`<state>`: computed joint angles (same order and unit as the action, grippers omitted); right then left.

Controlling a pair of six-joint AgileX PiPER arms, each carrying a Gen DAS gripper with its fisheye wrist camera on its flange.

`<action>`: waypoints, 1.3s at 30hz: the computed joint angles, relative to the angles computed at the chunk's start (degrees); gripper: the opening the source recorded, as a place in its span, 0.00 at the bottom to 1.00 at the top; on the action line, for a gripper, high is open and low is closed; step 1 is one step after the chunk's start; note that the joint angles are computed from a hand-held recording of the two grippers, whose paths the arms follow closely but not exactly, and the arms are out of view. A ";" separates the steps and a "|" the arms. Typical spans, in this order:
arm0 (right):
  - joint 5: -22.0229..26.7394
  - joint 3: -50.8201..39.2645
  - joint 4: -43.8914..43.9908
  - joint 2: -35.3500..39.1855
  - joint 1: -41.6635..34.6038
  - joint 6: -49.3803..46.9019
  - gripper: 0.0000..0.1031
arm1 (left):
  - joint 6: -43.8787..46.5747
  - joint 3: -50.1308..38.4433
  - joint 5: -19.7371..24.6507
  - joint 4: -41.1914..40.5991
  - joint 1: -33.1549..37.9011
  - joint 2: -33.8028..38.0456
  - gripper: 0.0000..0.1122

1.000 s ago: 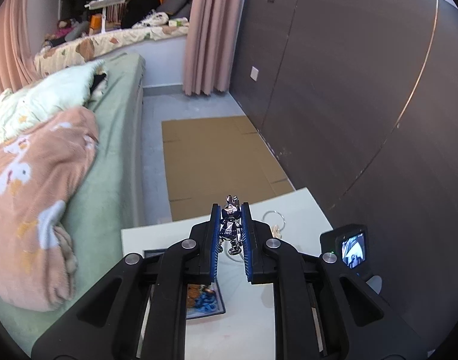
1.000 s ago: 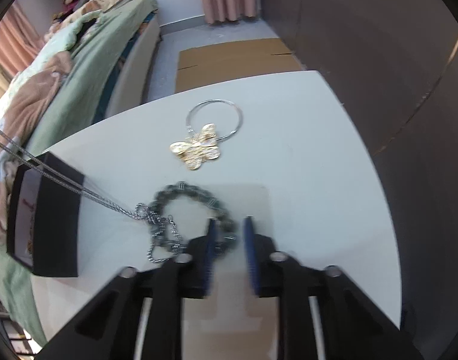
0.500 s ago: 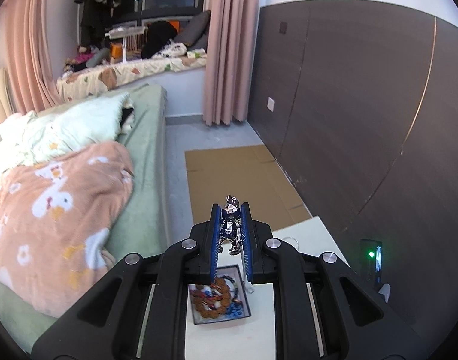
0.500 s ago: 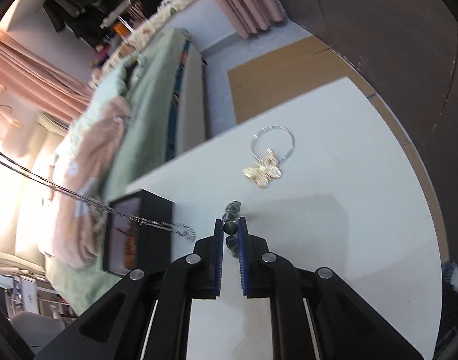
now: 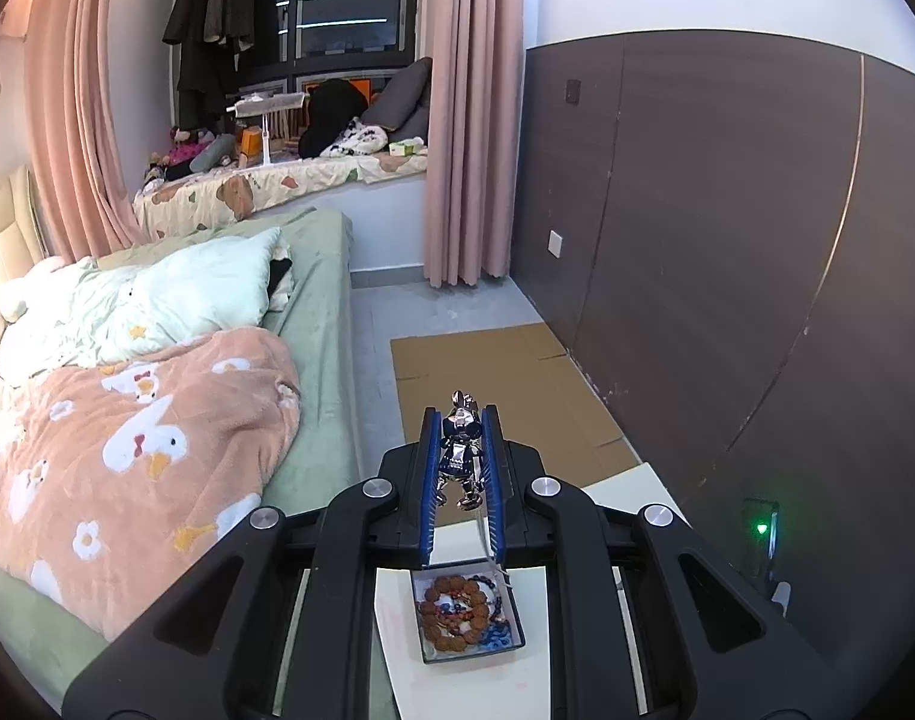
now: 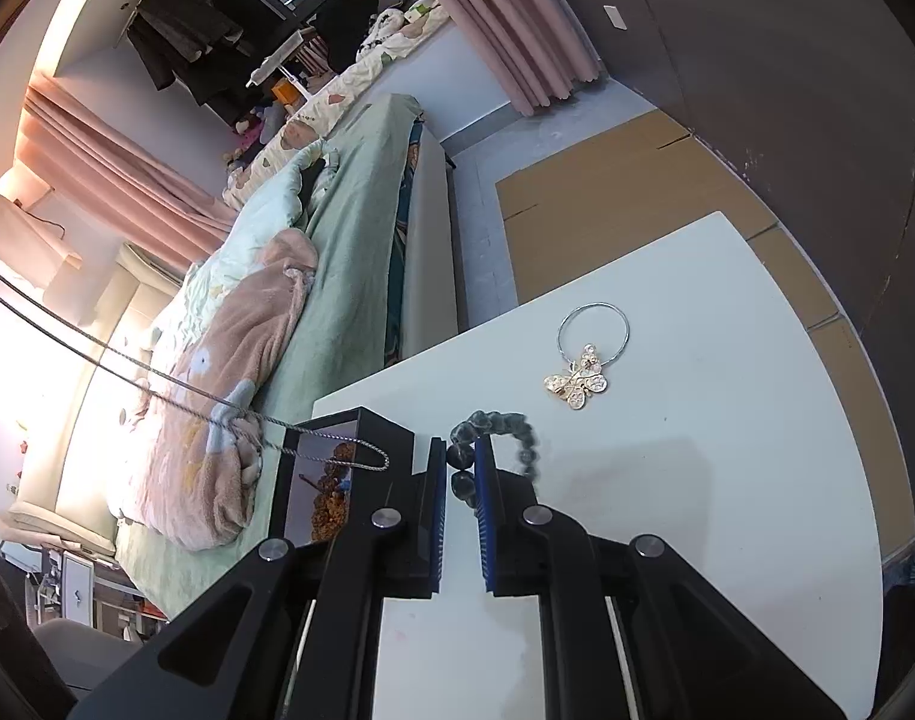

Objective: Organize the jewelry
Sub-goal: 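Lift the charm over the box with the left tool while the right tool grasps the green bead bracelet, then lower the charm into the box with the left tool while the right tool drops the green bracelet in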

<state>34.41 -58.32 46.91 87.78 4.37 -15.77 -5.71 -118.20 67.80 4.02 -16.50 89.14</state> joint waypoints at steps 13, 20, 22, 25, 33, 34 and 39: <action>-0.84 0.13 1.92 -0.28 1.11 -1.32 0.09 | 0.63 -0.50 -0.04 -0.43 0.11 0.56 0.13; -0.19 1.22 6.91 -2.59 -0.11 -6.11 0.09 | 0.73 6.81 -4.11 -2.06 1.60 -0.75 0.13; -0.08 1.57 8.27 -3.19 -0.42 -7.33 0.09 | 0.93 9.55 -5.70 -2.96 2.35 -1.28 0.13; -0.30 1.92 9.06 -4.00 -0.65 -8.18 0.09 | 1.58 14.35 -8.41 -5.00 3.49 -1.71 0.13; -1.20 3.13 11.55 -5.12 -1.18 -9.99 0.09 | 1.64 33.14 -20.37 -9.64 5.54 -2.38 0.13; -1.57 3.41 12.28 -5.40 -1.13 -10.39 0.09 | 2.50 35.63 -22.11 -11.39 5.88 -1.92 0.13; -3.06 4.12 14.47 -6.02 0.21 -11.52 0.09 | 6.20 43.08 -28.22 -18.09 6.91 0.63 0.16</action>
<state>31.35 -54.20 61.37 81.76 4.58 -27.30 0.49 -75.11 39.57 -14.07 -9.59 89.78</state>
